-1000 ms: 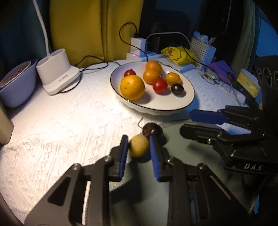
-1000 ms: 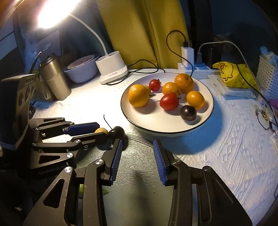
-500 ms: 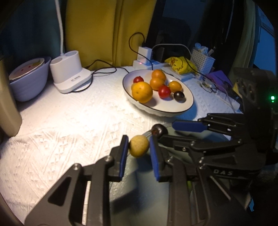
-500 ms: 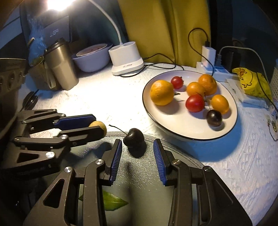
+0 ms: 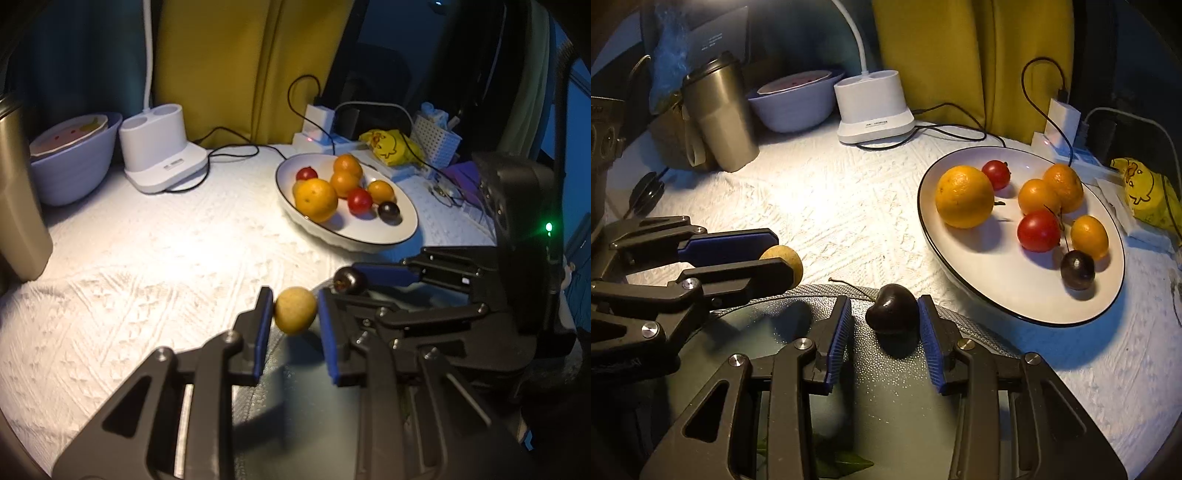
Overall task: Organize fruits
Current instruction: 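Close the right tool around a dark plum while the left tool holds the yellow fruit, then carry the plum and yellow fruit over the white plate with both tools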
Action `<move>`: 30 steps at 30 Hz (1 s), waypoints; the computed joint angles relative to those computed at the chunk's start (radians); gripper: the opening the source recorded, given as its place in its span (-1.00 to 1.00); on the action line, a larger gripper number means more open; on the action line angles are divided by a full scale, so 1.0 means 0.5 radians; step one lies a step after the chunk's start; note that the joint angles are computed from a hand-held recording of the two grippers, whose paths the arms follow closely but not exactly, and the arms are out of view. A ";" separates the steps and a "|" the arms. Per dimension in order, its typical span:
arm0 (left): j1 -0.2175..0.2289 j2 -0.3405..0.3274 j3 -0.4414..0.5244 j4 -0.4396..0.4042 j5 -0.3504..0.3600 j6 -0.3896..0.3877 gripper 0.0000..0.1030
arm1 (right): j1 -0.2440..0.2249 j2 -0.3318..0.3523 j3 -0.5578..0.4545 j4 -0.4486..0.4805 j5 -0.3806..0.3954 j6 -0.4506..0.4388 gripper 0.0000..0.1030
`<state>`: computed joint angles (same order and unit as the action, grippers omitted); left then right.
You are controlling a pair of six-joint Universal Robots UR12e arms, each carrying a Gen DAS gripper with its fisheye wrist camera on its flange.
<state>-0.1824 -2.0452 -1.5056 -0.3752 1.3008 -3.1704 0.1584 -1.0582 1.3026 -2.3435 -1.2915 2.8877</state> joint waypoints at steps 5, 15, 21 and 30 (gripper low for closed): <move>-0.006 0.005 -0.002 0.005 0.005 0.011 -0.50 | 0.000 -0.007 0.011 -0.024 -0.022 -0.009 -0.42; -0.043 0.011 0.016 0.016 0.030 0.037 -0.50 | -0.032 -0.068 0.074 -0.119 0.042 0.027 -0.42; -0.072 -0.013 0.066 -0.010 0.047 0.056 -0.50 | -0.073 -0.111 0.125 -0.197 0.064 0.082 -0.42; -0.105 -0.079 0.180 -0.058 0.065 0.070 -0.50 | -0.136 -0.133 0.164 -0.285 0.065 0.151 -0.42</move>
<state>-0.2349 -2.0848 -1.4156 -0.4041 1.3332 -3.1356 0.0903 -1.1246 1.3847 -2.4863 -1.2588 2.9633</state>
